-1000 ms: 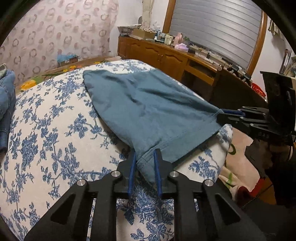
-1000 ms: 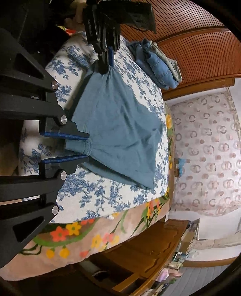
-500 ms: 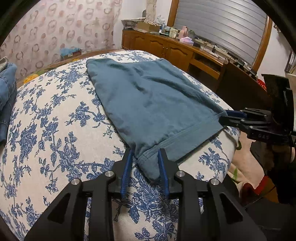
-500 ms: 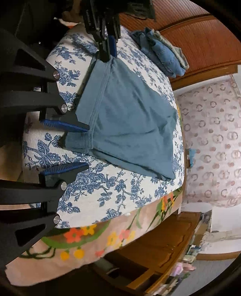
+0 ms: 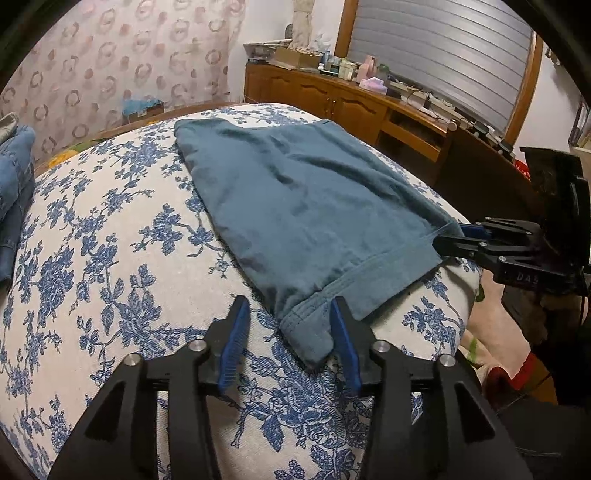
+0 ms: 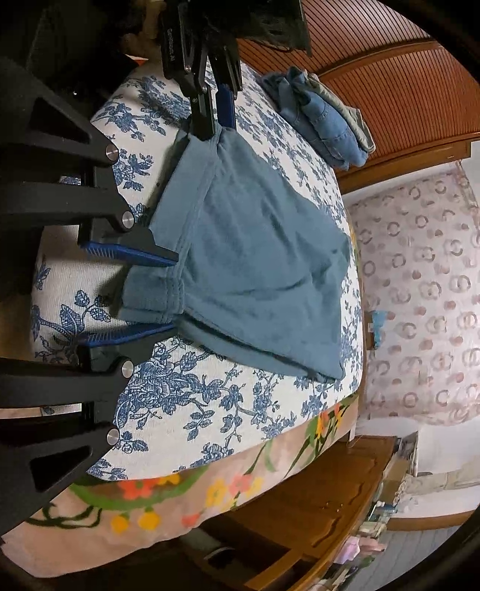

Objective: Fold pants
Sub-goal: 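Grasp the folded pants' hem with the right tool and lift it, then lift the teal pants' hem with both tools and carry it toward the waistband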

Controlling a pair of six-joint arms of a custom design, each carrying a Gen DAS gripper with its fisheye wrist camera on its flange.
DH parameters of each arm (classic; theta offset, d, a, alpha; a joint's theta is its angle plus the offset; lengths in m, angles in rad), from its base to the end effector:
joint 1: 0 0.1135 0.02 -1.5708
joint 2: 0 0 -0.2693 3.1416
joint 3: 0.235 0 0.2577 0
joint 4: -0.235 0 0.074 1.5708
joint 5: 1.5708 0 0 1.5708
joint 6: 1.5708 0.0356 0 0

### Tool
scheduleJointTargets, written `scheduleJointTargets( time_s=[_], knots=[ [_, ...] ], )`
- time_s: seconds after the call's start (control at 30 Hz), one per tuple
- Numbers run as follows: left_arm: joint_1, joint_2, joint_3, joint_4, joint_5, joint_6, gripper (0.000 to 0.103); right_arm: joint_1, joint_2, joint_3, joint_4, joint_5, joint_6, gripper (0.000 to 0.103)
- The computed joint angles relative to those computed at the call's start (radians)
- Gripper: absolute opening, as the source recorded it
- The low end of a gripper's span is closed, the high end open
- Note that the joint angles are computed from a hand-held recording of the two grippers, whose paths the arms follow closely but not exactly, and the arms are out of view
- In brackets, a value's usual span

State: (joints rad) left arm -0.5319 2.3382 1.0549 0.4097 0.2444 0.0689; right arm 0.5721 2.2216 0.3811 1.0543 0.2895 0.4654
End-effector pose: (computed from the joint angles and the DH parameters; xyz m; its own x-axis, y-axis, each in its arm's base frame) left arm 0.3449 -0.2130 0.0008 -0.6161 0.4400 -0.6533 0.6700 0.7289 -0.1409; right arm 0.2162 0.1271 -0.0063 -0.6885 0.0682 -0.7221 -0.0451 0.9896 0.1365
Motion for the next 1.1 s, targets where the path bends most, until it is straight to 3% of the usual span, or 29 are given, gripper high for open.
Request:
scheduleJointTargets(
  time_s=[0.1, 0.27, 0.4, 0.53, 0.6, 0.73, 0.87, 1.1],
  knots=[
    [-0.020, 0.002, -0.001, 0.007, -0.031, 0.027, 0.058, -0.004, 0.012, -0.006, 0.028, -0.015, -0.002, 0.026],
    [-0.015, 0.005, -0.005, 0.022, -0.023, 0.018, 0.056, 0.005, 0.029, -0.006, 0.058, -0.028, 0.009, 0.018],
    [0.002, 0.006, -0.003, 0.020, 0.025, 0.006, 0.036, 0.005, 0.050, -0.010, 0.098, -0.034, 0.019, 0.018],
    [0.004, 0.007, -0.003, 0.016, 0.050, 0.003, 0.028, 0.017, 0.051, -0.007, 0.096, -0.023, 0.034, 0.018],
    [0.001, 0.001, -0.010, 0.025, 0.048, 0.000, 0.019, 0.018, 0.055, -0.010, 0.109, -0.025, 0.037, 0.017],
    [0.010, -0.035, -0.040, 0.053, 0.058, -0.024, 0.015, 0.036, 0.039, -0.023, 0.133, -0.014, 0.050, 0.016],
    [0.035, -0.126, -0.097, 0.076, 0.137, -0.058, 0.015, 0.054, -0.038, -0.061, 0.153, -0.004, 0.029, 0.016],
    [0.054, -0.320, -0.208, 0.148, 0.109, -0.058, 0.015, 0.114, -0.310, -0.098, 0.029, 0.064, -0.045, 0.016]
  ],
)
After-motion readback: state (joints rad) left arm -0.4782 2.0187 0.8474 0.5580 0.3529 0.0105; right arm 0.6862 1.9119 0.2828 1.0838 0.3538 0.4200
